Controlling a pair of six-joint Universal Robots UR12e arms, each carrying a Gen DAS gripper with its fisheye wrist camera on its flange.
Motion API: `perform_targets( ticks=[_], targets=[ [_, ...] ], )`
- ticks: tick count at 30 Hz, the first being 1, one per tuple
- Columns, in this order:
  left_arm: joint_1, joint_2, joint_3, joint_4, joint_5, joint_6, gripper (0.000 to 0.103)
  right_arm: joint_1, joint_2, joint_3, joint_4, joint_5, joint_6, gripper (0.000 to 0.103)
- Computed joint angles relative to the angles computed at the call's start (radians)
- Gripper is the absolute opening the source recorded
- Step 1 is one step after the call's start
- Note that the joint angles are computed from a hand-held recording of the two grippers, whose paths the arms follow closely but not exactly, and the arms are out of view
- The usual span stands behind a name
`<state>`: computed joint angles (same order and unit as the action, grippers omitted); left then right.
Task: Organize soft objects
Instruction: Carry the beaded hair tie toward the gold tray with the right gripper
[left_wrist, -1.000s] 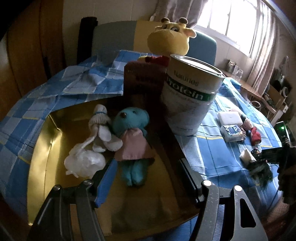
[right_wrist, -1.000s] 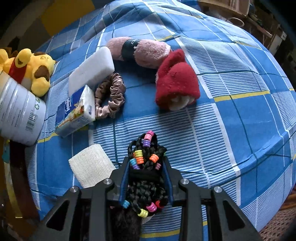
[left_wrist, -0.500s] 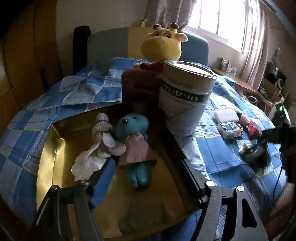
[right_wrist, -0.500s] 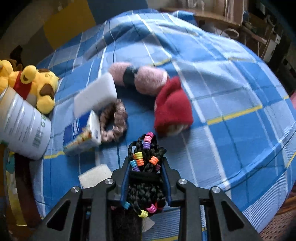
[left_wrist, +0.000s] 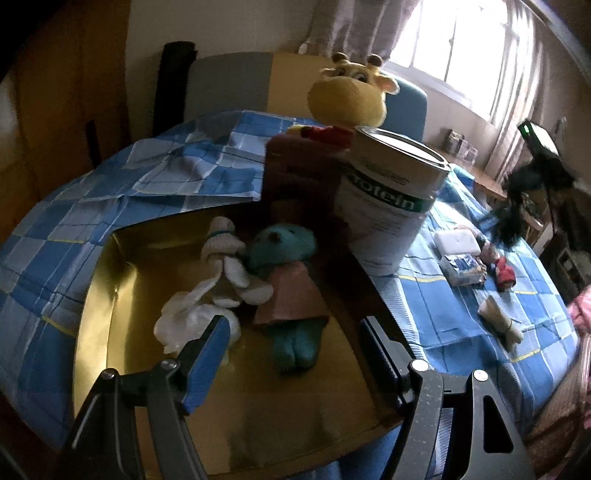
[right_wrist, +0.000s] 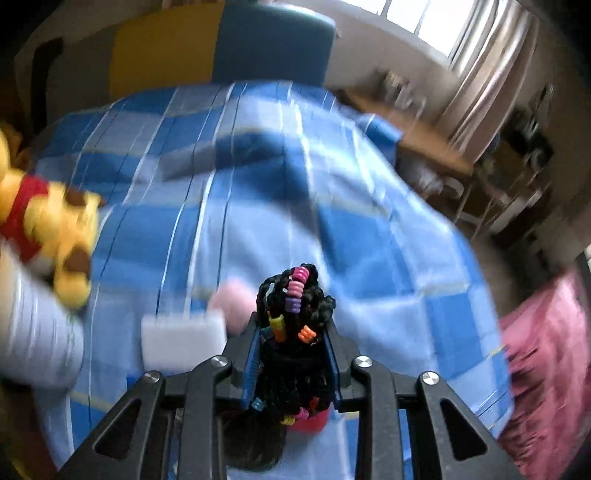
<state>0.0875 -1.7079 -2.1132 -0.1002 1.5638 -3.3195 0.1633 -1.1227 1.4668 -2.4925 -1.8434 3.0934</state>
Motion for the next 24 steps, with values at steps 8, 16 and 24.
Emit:
perform_targets(
  ticks=[8, 16, 24],
  targets=[
    [0.029, 0.007, -0.014, 0.004, -0.015, -0.031, 0.073, 0.095, 0.126, -0.264, -0.085, -0.169, -0.027, 0.028],
    [0.055, 0.012, -0.026, 0.002, -0.021, -0.062, 0.073, 0.207, 0.237, -0.490, -0.316, -0.133, -0.136, 0.028],
    [0.073, 0.030, -0.046, 0.005, 0.027, -0.094, 0.073, 0.251, 0.168, -0.393, -0.368, 0.351, -0.187, 0.028]
  ],
)
